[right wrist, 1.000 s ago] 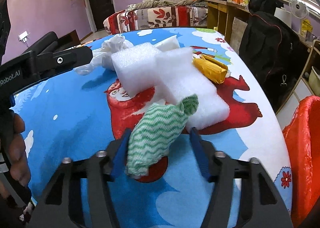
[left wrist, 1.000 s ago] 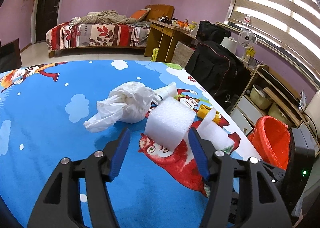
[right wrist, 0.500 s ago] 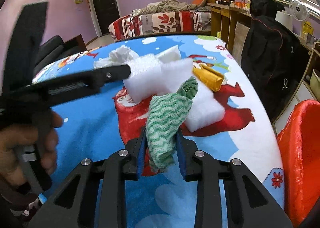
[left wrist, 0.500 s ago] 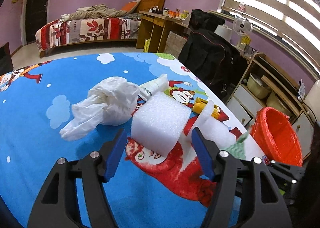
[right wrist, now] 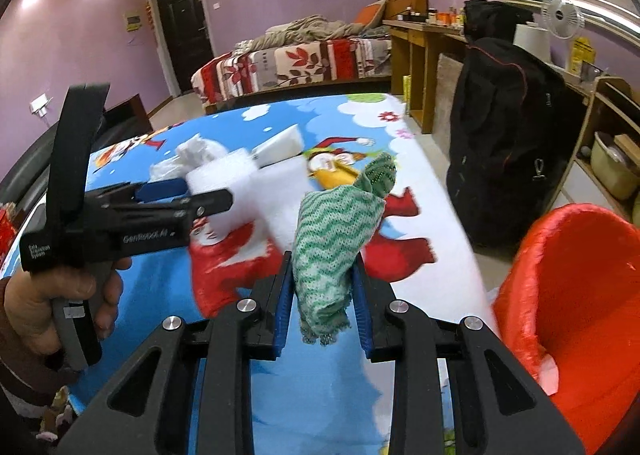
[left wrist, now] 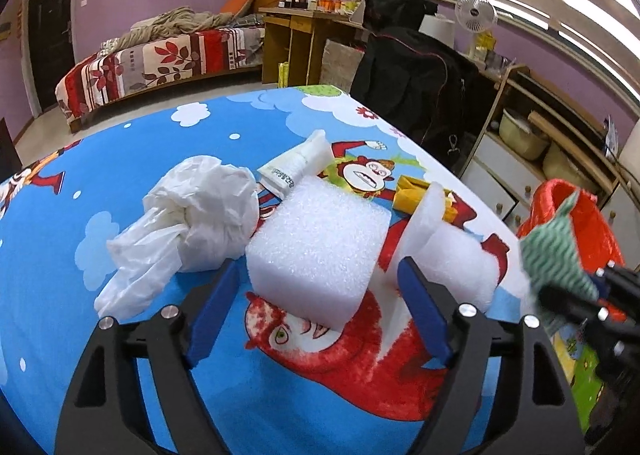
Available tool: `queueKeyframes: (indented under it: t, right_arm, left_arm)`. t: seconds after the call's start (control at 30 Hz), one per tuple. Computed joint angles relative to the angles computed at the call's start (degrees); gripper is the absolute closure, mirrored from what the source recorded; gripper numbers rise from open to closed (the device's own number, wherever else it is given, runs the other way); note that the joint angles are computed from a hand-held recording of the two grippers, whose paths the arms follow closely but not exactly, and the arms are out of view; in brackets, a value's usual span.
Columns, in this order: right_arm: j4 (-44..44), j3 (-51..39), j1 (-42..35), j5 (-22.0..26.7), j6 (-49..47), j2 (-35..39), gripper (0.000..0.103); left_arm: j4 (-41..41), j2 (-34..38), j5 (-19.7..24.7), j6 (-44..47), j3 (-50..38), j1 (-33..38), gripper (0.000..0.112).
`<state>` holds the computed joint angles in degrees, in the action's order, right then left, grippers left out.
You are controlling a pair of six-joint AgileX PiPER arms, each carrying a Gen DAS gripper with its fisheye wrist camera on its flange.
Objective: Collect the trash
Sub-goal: 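Grasp the green-striped cloth with the right gripper while the left grasps a white foam block, then carry the cloth and foam block over the red bin and open both grippers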
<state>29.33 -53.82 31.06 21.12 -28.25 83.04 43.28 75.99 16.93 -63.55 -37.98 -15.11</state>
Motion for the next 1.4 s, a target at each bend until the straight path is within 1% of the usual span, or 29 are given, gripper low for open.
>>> queueKeyframes:
  t: [0.17, 0.2, 0.27, 0.47, 0.67, 0.9, 1.0, 1.13, 1.33, 1.4]
  right_arm:
    - [1.72, -0.92, -3.2, 0.53, -2.39, 0.7, 0.075]
    - [2.2, -0.89, -3.82, 0.57, -2.96, 0.77, 0.075]
    - [2.68, -0.87, -4.73, 0.57, -3.5, 0.83, 0.075]
    - [4.38, -0.69, -6.44, 0.6, -5.43, 0.71, 0.075]
    - [5.69, -0.08, -7.74, 0.68, -6.82, -0.2, 0.075]
    - [8.17, 1.75, -9.23, 0.95, -9.45, -2.35, 0.075]
    - [9.51, 2.66, -10.24, 1.18, -10.93, -3.45, 0.075]
    - [10.8, 3.85, -11.37, 1.41, -12.2, -4.91, 0.075]
    - [14.55, 5.62, -15.02, 2.54, -16.41, -7.27, 0.075]
    - [16.11, 5.97, -16.62, 3.13, -18.21, -7.67, 0.075]
  left_arm:
    - [-1.64, 1.67, -0.27, 3.14, -1.01, 0.17, 0.035]
    - [-0.53, 1.71, 0.14, 2.2, -1.14, -0.31, 0.035]
    - [-1.04, 1.93, 0.4, 2.81, -1.51, -0.99, 0.049]
    - [-0.09, 1.69, 1.35, 1.14, -1.37, -2.62, 0.05]
    - [1.37, -0.29, 2.83, -1.76, -0.56, -5.35, 0.051]
    - [5.97, -2.29, 6.66, -9.18, -0.31, -10.51, 0.051]
    - [6.85, -3.09, 8.33, -10.53, -0.81, -12.43, 0.051]
    - [8.48, -3.65, 11.87, -12.49, -1.91, -15.4, 0.051]
    - [8.54, -4.93, 15.01, -14.12, -1.65, -17.2, 0.051]
    - [8.95, -5.85, 16.7, -14.72, -1.84, -18.41, 0.051]
